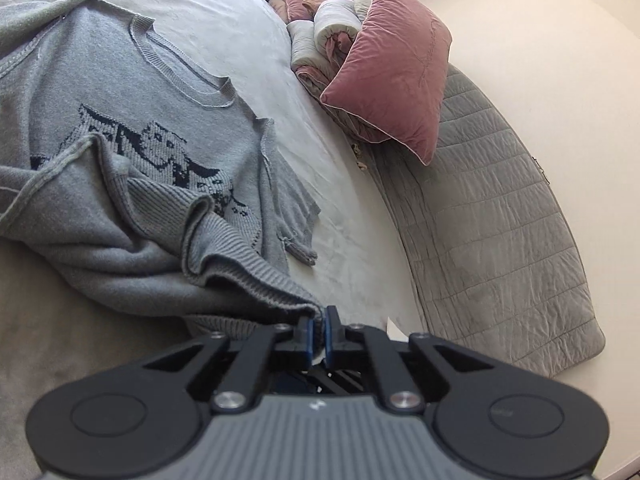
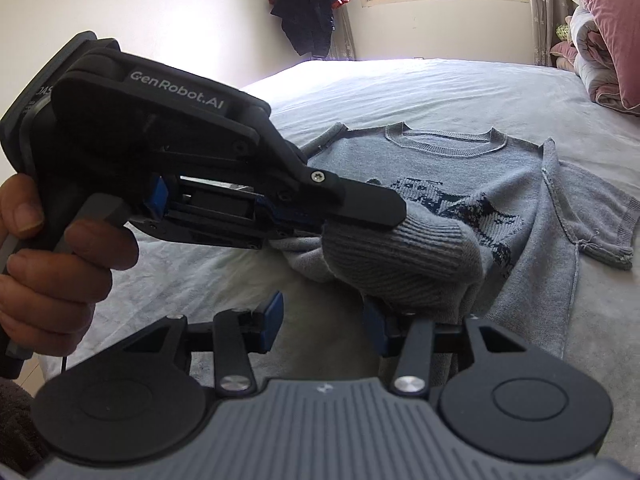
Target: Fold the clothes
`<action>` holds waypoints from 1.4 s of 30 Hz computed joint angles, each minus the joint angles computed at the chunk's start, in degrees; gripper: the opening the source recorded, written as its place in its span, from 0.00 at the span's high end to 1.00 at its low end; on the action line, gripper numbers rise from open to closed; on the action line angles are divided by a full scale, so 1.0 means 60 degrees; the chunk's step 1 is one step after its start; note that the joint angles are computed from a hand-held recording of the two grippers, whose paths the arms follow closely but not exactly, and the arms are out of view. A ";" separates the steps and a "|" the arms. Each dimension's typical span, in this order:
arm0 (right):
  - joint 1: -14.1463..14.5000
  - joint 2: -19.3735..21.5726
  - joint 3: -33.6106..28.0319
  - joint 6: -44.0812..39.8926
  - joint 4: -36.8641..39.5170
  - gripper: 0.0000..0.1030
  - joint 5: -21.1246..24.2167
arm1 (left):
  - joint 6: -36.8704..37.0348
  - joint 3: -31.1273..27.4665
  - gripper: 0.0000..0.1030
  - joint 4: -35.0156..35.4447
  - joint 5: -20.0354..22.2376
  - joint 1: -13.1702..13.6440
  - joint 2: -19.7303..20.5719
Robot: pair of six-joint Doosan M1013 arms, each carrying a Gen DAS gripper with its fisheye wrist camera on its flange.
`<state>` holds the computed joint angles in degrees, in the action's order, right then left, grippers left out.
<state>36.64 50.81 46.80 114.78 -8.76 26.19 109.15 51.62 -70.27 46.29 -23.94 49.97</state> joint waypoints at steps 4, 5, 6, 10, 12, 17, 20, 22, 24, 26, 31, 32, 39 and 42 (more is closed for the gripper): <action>0.0149 -0.0124 0.0233 0.2148 -0.2161 0.52 -0.0179 | -0.0108 0.0443 0.96 -0.0281 -0.0343 -0.0101 -0.0272; 0.0212 -0.0138 0.0231 0.2965 -0.2875 0.52 -0.0012 | -0.0286 0.0539 0.96 -0.0203 -0.0454 -0.0130 -0.0350; 0.0275 -0.0148 0.0219 0.3720 -0.3514 0.52 0.0192 | -0.0489 0.0635 0.96 -0.0084 -0.0573 -0.0158 -0.0443; 0.0514 -0.0293 0.0438 0.6072 -0.5813 0.52 0.0483 | -0.0953 0.1198 0.96 0.0170 -0.1322 -0.0299 -0.0934; 0.0676 -0.0336 0.0584 0.7393 -0.7293 0.52 0.0707 | -0.1175 0.1564 0.96 0.0156 -0.1699 -0.0351 -0.1204; 0.0972 -0.0376 0.0875 0.9945 -0.9644 0.52 0.1420 | -0.1560 0.2447 0.96 0.0015 -0.2365 -0.0455 -0.1760; 0.1103 -0.0335 0.0901 1.0548 -1.0264 0.52 0.1806 | -0.1500 0.2926 0.96 -0.0261 -0.2699 -0.0516 -0.2020; 0.1207 -0.0290 0.0911 1.0908 -1.0726 0.52 0.2164 | -0.1453 0.3242 0.97 -0.0448 -0.2969 -0.0562 -0.2199; 0.1316 -0.0231 0.0903 1.1204 -1.1161 0.52 0.2614 | -0.1330 0.3519 0.97 -0.0651 -0.3188 -0.0604 -0.2356; 0.1401 -0.0159 0.0863 1.1308 -1.1359 0.52 0.3079 | -0.1168 0.3785 0.97 -0.0843 -0.3383 -0.0655 -0.2511; 0.1611 -0.0044 0.0866 1.1172 -1.1659 0.52 0.4139 | -0.0596 0.4438 0.98 -0.1189 -0.3891 -0.0838 -0.2916; 0.1639 -0.0072 0.0940 1.1080 -1.1686 0.52 0.4186 | -0.0486 0.4542 0.99 -0.1191 -0.3945 -0.0860 -0.2981; 0.1600 -0.0417 0.1716 1.0712 -1.1993 0.81 0.4220 | 0.0632 0.5111 1.00 -0.1478 -0.3882 -0.0766 -0.3246; 0.1457 -0.0537 0.1895 1.0396 -1.1627 0.87 0.3947 | 0.0208 0.5211 0.98 -0.0946 -0.4081 -0.0689 -0.3246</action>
<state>45.38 47.59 58.17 177.15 -78.52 49.87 110.40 82.88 -75.95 21.80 -28.07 30.49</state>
